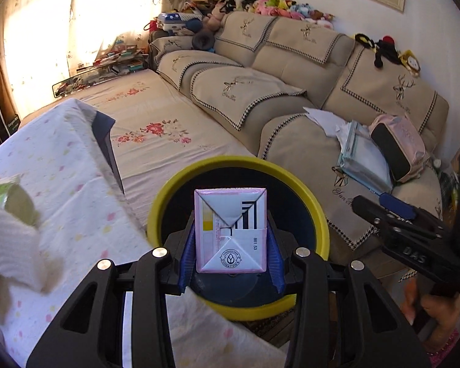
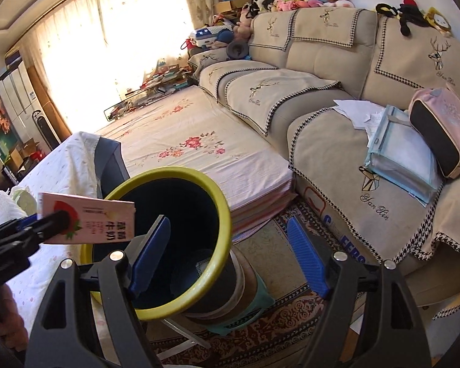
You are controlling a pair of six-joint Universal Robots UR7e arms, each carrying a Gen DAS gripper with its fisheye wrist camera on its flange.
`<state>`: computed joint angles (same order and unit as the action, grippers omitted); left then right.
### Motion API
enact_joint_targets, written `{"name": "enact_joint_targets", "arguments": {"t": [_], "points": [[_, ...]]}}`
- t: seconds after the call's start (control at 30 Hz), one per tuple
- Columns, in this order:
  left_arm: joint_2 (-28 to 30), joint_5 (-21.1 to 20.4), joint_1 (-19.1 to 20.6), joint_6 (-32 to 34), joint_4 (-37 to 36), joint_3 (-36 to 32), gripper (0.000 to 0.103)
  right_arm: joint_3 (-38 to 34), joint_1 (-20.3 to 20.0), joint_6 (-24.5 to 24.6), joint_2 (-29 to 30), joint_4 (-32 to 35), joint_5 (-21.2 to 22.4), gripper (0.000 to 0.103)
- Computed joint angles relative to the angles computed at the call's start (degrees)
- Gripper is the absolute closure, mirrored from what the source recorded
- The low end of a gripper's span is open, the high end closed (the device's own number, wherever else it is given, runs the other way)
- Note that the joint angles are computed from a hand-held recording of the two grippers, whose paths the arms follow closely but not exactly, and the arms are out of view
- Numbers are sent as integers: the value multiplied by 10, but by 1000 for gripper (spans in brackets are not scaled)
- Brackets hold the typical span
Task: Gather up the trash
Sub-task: 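Carry the carton with the left gripper over the bin and release, then grasp the white bubble-foam net with the right gripper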
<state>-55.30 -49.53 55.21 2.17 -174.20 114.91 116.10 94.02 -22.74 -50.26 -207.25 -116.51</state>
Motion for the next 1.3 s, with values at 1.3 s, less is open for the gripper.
{"name": "enact_joint_targets", "arguments": {"t": [1.3], "points": [[-457, 174, 93, 103, -266, 307, 25, -204, 158, -35, 175, 281, 103, 28]]}}
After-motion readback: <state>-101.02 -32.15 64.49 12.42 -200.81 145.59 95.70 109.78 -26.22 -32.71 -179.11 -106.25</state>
